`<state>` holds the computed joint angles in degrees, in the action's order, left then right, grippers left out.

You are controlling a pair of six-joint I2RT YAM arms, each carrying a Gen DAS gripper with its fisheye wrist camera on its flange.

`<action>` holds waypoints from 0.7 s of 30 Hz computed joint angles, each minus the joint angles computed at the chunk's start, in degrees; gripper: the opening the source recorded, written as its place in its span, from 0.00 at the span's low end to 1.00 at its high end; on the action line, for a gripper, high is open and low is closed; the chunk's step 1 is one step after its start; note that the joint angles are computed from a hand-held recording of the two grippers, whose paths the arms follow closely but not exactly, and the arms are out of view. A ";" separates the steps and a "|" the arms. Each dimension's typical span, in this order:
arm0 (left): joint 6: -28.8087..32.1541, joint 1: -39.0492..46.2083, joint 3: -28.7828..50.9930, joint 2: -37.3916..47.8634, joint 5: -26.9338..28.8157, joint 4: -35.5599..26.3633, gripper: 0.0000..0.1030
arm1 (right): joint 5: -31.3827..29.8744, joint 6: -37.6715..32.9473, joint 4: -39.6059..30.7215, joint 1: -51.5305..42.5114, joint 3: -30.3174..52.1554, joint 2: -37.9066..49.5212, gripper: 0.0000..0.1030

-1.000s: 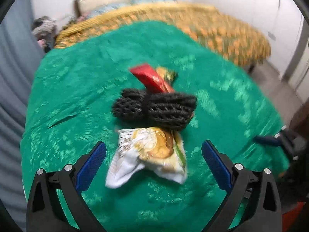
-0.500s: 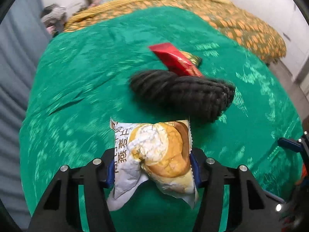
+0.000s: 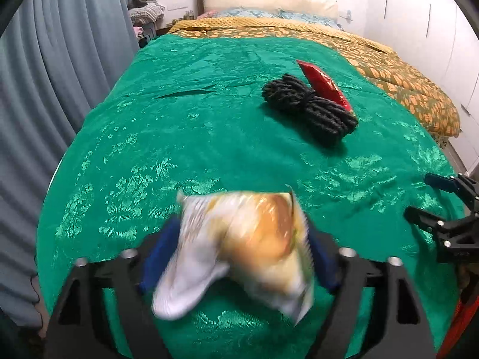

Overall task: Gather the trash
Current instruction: 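Grasp the bread bun package with the left gripper and lift it, then grasp the red tube snack with the right gripper while the left gripper holds the bun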

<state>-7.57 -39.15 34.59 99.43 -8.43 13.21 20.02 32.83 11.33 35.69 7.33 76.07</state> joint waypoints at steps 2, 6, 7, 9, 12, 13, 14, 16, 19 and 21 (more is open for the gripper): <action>-0.40 -0.31 1.23 1.69 -0.36 -0.20 0.87 | -0.01 0.12 0.16 -0.12 -0.14 0.00 0.87; -0.33 -1.09 3.36 4.81 -1.79 -1.75 0.90 | 0.44 0.70 -0.09 0.18 -0.11 0.12 0.87; -0.37 -0.95 3.27 4.71 -1.79 -1.68 0.93 | 0.35 0.82 -0.11 0.15 -0.13 0.09 0.87; -0.80 -0.26 4.01 5.34 -0.56 -2.84 0.95 | 0.11 0.87 -0.12 0.03 -0.09 0.18 0.87; -0.73 1.31 4.24 5.76 2.08 -2.90 0.96 | -0.47 0.26 -0.51 -0.49 0.05 -0.26 0.87; -0.78 1.23 4.10 5.91 1.92 -2.62 0.96 | -0.70 -0.21 -0.35 -0.70 0.05 -0.42 0.87; -0.88 1.23 4.11 5.89 1.90 -2.62 0.96 | -1.83 -1.84 0.25 -1.57 0.20 -0.54 0.87; -0.75 1.29 4.22 5.91 1.98 -2.69 0.96 | -2.15 -5.22 0.29 -2.94 1.55 -0.53 0.87; -0.89 1.28 4.45 6.09 1.99 -2.71 0.96 | -2.21 -11.76 0.24 -6.91 6.35 2.40 0.87; -0.90 1.29 4.57 6.14 1.99 -2.78 0.96 | -3.91 -15.62 -0.57 -10.53 11.71 8.11 0.87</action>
